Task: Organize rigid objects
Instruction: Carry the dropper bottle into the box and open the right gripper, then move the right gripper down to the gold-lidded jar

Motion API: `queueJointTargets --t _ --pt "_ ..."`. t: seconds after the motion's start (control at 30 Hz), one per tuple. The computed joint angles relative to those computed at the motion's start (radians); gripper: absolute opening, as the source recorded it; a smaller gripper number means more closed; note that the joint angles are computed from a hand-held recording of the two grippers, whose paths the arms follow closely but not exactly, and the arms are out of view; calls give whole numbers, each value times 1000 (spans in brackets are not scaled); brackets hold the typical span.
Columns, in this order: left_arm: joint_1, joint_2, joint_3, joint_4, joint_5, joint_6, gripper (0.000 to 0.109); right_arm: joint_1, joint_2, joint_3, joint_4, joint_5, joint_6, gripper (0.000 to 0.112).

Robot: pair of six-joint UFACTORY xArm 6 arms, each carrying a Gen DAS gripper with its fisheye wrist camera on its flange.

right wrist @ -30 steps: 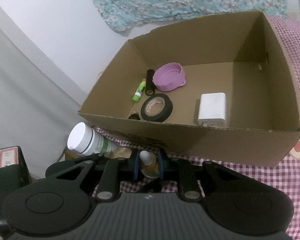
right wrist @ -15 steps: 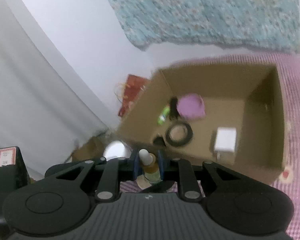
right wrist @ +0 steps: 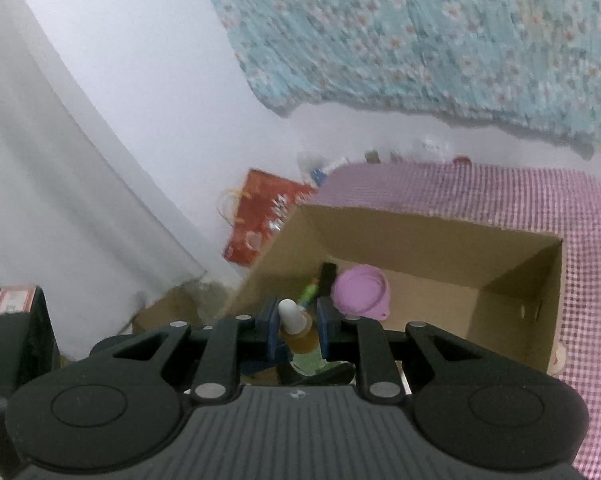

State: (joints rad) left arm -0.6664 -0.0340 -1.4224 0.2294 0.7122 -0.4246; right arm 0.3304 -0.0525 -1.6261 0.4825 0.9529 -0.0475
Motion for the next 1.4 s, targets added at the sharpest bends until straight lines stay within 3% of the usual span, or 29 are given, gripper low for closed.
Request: queueJointTargets --t 0.33,0.57,0.67,0.73,0.83,1.03,1.2,1.4 --pt "27 159 -144 -79 156 43 31 -60 145 -36 105 59 -35 22" --pt "29 176 -162 -89 192 53 37 -58 178 -40 86 95 -13 21" --pt "26 163 -154 -89 195 59 48 -60 169 -29 117 105 -20 22" --pt "20 145 -140 -71 195 48 64 -53 157 -26 98 96 -18 23" --pt "14 104 -106 -51 173 35 74 -48 133 -22 88 93 -5 23" --pt "-10 -44 18 -2 110 -13 85 -68 -44 119 147 13 -1 24" --pt "-31 -210 156 24 35 -43 93 -77 -294 336 165 -90 42 49" --pt "-56 -401 334 51 18 -97 98 -38 -504 553 128 -162 169 49"
